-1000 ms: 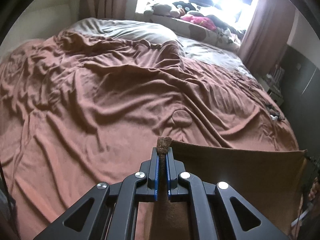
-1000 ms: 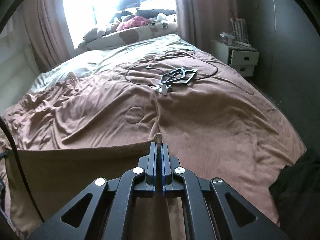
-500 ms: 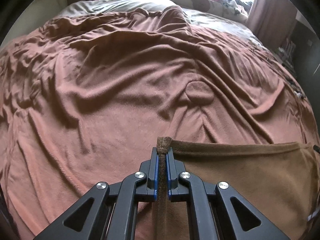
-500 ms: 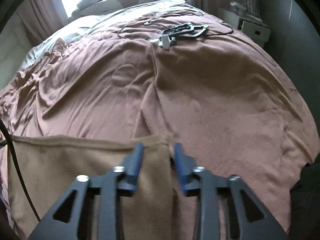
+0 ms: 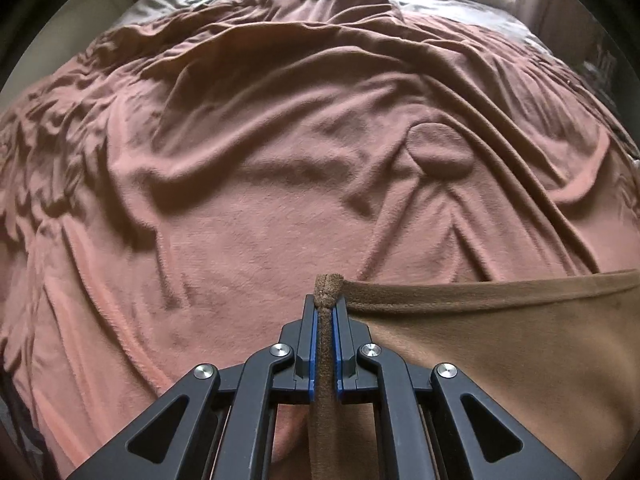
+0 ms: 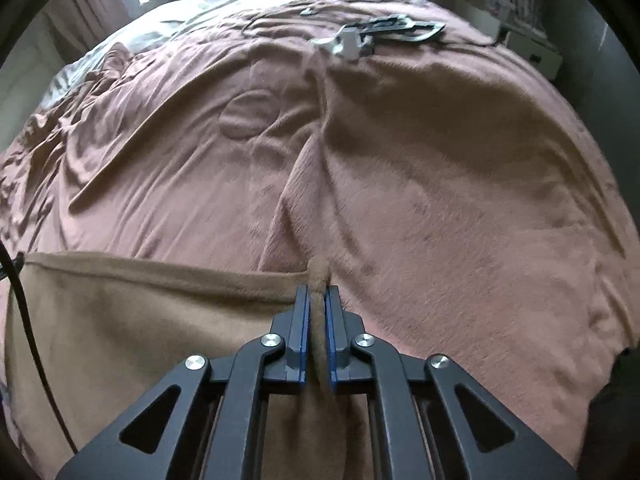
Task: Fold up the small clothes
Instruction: 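Lift the folded edge with both tools and fold it over the shirt, then open both tools to release the folded tan shirt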
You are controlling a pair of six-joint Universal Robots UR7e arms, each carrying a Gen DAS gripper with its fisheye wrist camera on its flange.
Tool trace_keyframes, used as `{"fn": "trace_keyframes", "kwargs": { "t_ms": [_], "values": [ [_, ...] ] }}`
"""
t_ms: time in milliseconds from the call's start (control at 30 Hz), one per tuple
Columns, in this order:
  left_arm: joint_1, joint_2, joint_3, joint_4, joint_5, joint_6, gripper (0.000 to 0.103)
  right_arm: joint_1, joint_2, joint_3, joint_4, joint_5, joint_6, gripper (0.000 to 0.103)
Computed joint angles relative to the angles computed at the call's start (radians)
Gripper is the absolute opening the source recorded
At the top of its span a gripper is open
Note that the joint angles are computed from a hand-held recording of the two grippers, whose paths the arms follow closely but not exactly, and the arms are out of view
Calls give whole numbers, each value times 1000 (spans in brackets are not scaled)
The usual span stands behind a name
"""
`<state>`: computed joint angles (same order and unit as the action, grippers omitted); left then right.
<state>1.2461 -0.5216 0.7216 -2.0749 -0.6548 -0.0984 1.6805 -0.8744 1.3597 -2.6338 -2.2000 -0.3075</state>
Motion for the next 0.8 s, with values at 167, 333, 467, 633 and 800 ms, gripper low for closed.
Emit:
{"fn": "trace_keyframes", "kwargs": {
  "t_ms": [167, 333, 467, 633, 800],
  "values": [
    [-7, -8, -13, 68, -8, -46, 13, 9, -1, -8, 11, -76, 80, 6],
    [-31, -103, 119, 16, -25, -25, 24, 11, -87, 73, 28, 8, 70, 51],
    [-61, -205, 271, -17, -30, -34, 40, 15, -161, 144, 60, 40, 91, 54],
    [-86, -321, 434, -23, -60, -100, 42, 25, -256, 234, 104, 55, 117, 54],
    [-110, -429, 600, -46, -102, -168, 44, 32, -378, 332, 152, 81, 162, 54]
  ]
}}
